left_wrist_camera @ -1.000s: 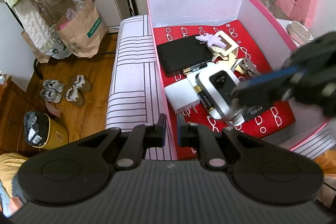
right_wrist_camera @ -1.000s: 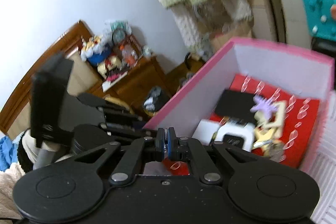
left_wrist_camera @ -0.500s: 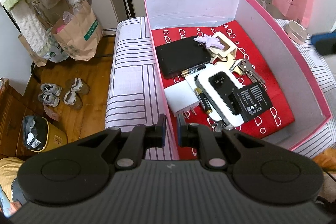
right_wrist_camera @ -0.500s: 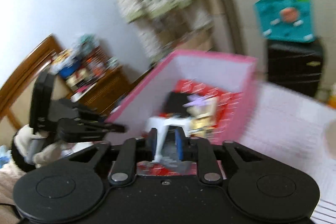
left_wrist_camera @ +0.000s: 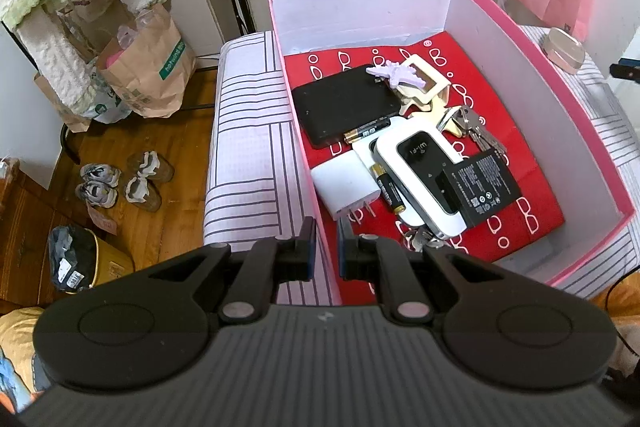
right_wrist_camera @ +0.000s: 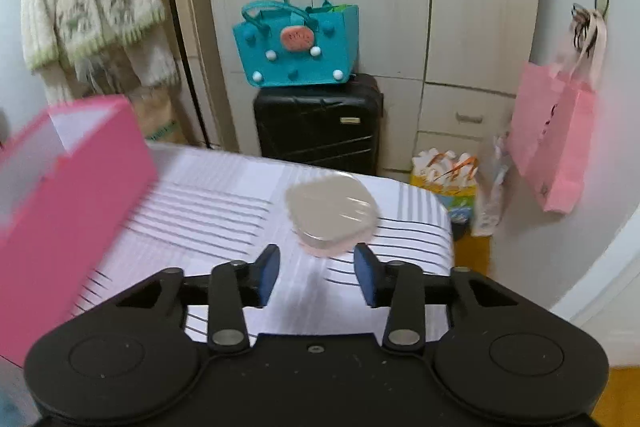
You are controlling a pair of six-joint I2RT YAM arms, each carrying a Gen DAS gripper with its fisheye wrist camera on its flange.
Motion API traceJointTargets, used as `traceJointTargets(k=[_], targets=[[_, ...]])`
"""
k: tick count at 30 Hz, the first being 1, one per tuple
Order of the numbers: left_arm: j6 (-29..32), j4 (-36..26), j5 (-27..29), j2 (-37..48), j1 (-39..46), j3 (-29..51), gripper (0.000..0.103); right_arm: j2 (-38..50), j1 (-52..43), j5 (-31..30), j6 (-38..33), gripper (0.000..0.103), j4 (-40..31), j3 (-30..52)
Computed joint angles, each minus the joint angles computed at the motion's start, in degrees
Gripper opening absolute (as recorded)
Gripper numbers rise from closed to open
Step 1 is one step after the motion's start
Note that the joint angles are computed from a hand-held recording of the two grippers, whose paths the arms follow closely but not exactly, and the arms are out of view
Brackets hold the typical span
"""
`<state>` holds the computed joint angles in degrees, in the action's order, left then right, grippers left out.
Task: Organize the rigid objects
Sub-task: 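Grasp the round silver-and-pink tin with the right tool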
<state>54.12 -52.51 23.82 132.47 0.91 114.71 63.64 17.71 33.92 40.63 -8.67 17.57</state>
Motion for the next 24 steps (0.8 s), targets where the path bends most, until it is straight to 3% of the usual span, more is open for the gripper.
traceJointTargets(k=[4,11,18,20,24], targets=[[0.7,-0.4,-0.4,0.2,-0.2,0.5,0.010,9.3,-2.6,-0.2,-6.1,0.065,15.9,-4.4],[1.0,-1.9,0.2,1.3,0.1,2.3,0.010,26.2,-9.2,-3.2,-18.6,0.071,40.8,-6.5],[1.0,-2.1,0.1,1.3,0.1,2.5,0.010,31.6,-14.7,-9.7,-21.9,0.076,47.5,-5.3],[1.4,-1.5,-0.4,0.8,-0.1,1.6,0.010,33.2,-16.3,-11.3,-21.9,0.088,50.8,-6.2],[1.5,-3.1,-0.7,1.9,-0.4,3.7,0.010,38.0,-21.4,-16.3,-20.6,0.093,59.3,-7.7]])
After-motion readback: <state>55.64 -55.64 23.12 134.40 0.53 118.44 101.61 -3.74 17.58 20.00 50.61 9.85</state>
